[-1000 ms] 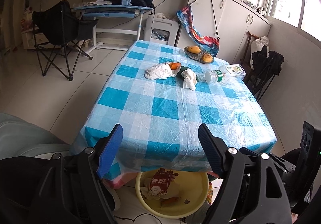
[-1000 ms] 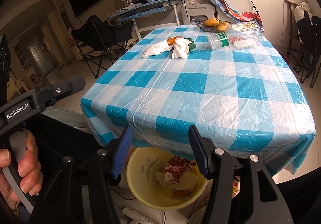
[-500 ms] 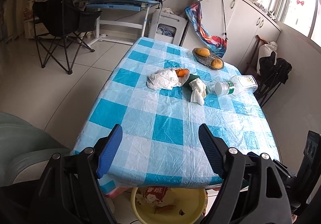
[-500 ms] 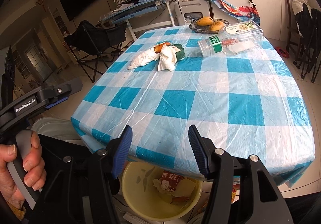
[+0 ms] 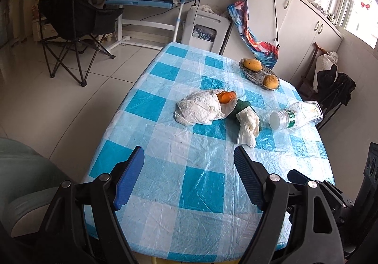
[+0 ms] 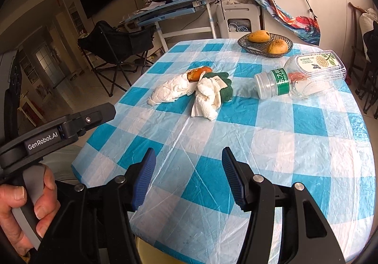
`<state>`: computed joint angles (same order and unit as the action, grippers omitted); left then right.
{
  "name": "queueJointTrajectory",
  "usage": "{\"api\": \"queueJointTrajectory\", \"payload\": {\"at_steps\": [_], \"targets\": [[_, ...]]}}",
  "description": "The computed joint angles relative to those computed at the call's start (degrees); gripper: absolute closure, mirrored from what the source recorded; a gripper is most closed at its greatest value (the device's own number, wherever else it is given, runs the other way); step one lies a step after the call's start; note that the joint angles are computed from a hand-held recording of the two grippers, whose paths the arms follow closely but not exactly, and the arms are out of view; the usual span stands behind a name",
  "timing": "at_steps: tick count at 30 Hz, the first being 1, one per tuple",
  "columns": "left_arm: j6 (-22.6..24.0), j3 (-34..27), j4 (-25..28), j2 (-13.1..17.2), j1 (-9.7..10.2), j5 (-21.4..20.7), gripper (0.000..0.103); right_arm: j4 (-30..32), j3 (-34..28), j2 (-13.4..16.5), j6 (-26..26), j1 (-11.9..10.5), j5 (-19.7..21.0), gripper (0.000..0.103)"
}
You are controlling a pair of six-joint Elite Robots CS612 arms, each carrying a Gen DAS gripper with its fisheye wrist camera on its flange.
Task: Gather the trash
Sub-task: 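Grasp the white tissue with the left gripper while the right grasps another tissue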
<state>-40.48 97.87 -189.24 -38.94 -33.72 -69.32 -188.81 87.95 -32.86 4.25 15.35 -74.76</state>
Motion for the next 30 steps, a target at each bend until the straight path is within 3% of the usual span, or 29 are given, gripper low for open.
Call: {"api": "queueJointTrajectory", "payload": {"at_steps": [7,15,21,23,27,28,30], "targets": [[1.1,-4.4,2.8,1.9,1.11,-0.2,0.028,2.1,-3.9,1.8,2.2,-0.5,-0.6,0.049],[1.8,-11.5,8.6,5.4,2.71,-1.3,0.028,6.8,-9.5,4.3,0.3,-0.2,0.3,0.056],[0.9,-15.7,12.6,7.8,3.44,-2.3,0.028,12.6,-13.6,6.1,1.8,-0.5,0.8,0.069],[0.6,-16.9,13.7,8.4,3.53,-2.3,0.028,12.7,-13.5,6.1,1.9,-0.6,1.1,0.078],[2.6,-18.9,16.1,9.5,3.32,-1.3,0.028,12.3,-12.4,5.5,0.4,-0.6,1.0,0.081],[3.6,-19.1,15.1,9.7,3.41,-2.4,0.035,12.3,-11.8,5.3,0.1,-0.6,1.3,0.081],[4.9,-19.0,14.8,9.6,3.34,-2.9,0.059,12.2,-11.0,4.8,0.1,-0.8,1.7,0.081]]}}
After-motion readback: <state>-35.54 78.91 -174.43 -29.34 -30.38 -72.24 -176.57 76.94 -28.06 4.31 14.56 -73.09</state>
